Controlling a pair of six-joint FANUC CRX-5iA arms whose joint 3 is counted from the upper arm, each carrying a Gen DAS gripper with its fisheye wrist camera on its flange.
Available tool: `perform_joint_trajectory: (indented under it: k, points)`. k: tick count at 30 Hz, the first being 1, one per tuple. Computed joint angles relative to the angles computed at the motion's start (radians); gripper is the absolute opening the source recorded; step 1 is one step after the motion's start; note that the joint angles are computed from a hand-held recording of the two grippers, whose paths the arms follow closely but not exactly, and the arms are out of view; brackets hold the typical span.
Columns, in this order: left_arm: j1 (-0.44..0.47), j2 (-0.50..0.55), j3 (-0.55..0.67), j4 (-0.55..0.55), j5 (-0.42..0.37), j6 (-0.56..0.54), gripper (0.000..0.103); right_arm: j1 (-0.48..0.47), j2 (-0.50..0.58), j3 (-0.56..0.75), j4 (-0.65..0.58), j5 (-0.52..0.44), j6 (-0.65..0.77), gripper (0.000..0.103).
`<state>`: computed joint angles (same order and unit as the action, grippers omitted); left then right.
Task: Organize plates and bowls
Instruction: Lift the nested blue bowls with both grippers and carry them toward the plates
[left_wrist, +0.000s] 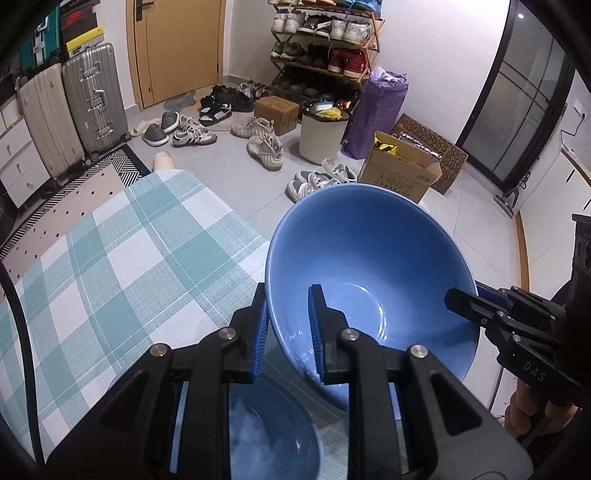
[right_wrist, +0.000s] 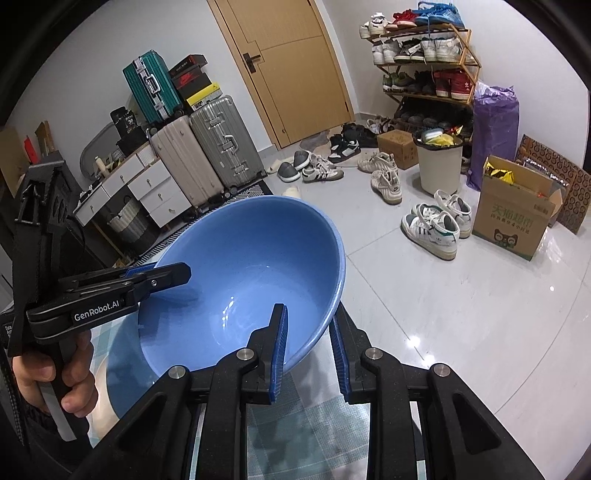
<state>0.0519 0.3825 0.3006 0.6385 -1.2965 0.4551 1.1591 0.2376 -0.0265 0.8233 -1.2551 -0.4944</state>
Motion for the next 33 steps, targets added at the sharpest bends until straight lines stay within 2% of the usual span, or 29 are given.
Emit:
perform_joint_trajectory:
  k: [17,33]
  points:
    - [0.074,-0.107,-0.081,0.087,-0.031,-0.041,0.017,0.055,0.019,0.077,0.043,-0.091,0.022,0.025]
    - [0.2,-0.17,-0.126,0.178,-0.073,-0.081,0.017,0.06,0.083,0.197,0.069,-0.084,0.116,0.025]
